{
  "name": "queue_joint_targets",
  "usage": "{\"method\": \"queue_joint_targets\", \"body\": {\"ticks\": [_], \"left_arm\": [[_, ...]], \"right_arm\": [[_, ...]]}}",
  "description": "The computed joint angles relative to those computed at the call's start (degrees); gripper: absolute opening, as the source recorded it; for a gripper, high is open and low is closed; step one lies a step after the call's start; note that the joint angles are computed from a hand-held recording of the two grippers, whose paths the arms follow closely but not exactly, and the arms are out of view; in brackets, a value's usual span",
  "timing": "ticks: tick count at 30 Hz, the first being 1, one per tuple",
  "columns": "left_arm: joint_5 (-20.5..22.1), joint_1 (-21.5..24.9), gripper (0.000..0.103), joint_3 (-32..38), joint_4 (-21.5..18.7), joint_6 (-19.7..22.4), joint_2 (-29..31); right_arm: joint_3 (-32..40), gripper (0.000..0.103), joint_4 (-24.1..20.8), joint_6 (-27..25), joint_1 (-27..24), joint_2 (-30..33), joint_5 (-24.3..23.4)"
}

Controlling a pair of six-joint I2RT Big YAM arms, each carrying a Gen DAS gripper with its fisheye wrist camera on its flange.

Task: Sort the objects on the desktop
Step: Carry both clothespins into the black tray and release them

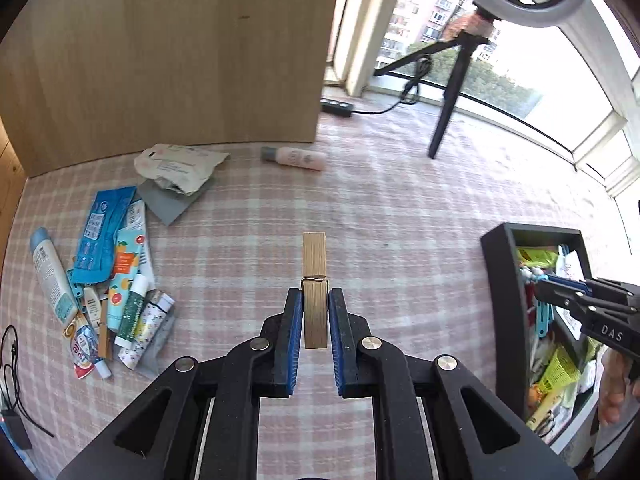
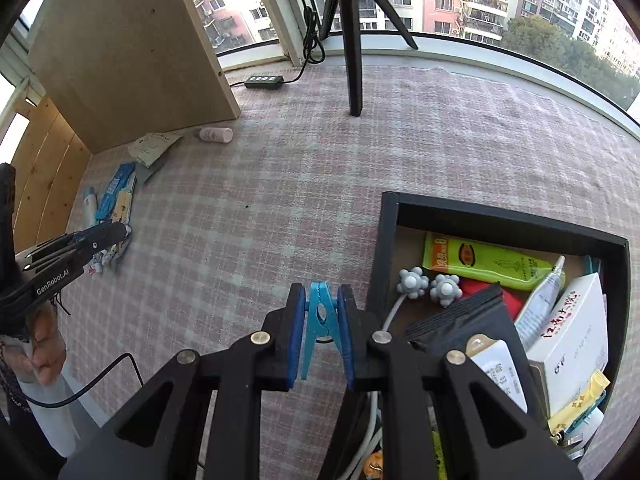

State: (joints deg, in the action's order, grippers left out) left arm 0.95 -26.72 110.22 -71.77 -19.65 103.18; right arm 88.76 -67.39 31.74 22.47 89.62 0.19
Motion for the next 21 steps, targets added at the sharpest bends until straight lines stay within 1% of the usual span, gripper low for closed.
{"method": "queue_joint_targets", "body": {"ticks": [4, 7, 11, 15, 21], "left_arm": [[1.33, -3.79, 0.012, 2.43, -0.31, 1.17, -0.09], [2.9, -6.65, 0.012, 5.06, -0.56, 1.69, 1.06], [4.72, -10.9, 0.012, 9.23, -1.78, 2.51, 3.36], [7.0, -15.0, 0.012, 14.02, -4.2, 3.6, 6.31], [9.44, -20.57, 0.012, 21.06, -7.79, 6.02, 10.28]], "right_arm": [[-4.34, 0.016, -0.05, 1.48, -1.35, -5.25, 2.12], [-6.56, 0.016, -1.1, 2.04, -3.25, -8.89, 3.87], [-8.39, 0.016, -2.55, 2.1, -6.34, -11.97, 5.55], [-9.99, 0.016, -4.21, 1.79, -8.94, -14.76, 6.81], [-12.71, 0.016, -4.96, 1.4, -12.66, -18.16, 7.18]]}}
